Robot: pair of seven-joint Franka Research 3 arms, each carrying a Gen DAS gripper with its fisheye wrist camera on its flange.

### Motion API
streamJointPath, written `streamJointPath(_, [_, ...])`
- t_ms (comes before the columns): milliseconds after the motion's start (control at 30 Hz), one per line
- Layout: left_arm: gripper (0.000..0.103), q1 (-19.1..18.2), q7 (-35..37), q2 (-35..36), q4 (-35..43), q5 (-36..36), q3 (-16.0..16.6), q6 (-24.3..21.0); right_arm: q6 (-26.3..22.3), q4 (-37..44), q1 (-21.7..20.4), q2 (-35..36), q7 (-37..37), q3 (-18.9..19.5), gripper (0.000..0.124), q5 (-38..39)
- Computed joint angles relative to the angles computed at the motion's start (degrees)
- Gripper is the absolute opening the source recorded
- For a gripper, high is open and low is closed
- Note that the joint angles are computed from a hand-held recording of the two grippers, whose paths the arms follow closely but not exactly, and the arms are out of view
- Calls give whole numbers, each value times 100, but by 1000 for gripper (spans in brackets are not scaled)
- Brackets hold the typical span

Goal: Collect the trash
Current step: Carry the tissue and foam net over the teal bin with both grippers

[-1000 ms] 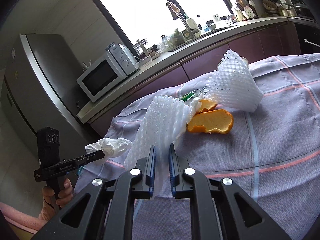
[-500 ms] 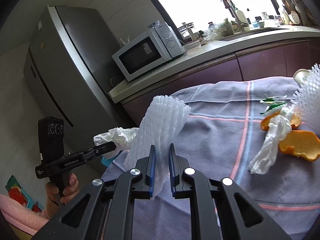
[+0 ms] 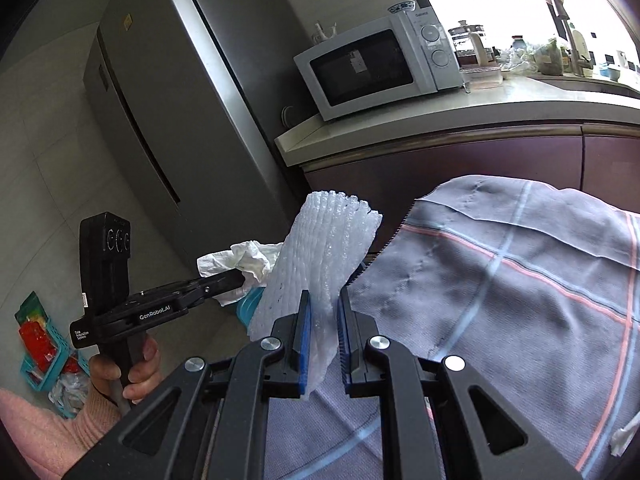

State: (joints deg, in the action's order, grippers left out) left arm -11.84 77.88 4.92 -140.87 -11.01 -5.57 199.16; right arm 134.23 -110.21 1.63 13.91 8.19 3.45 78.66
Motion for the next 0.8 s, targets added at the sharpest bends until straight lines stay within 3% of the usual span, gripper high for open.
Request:
streamJointPath(300, [16,6,174,225,87,-364,319,-157,240,716,298,587,640,222,11,-739])
streamJointPath(367, [16,307,-213,311,127,84,187,-213,340,917,357,775,905,276,11,-994])
streamJointPath(500, [17,411,-581,522,285,482,280,-328,506,1309,452,1140,1445,388,11,-1523])
streamJointPath(700, [17,93,-842,859,585,676,721,-536,689,1776,600,1602,2248,502,12,-2426])
streamJointPath(800, [17,228,-1060,1068,800,933,682,-678,706,1979,642,1787,2593,551,13,-2804])
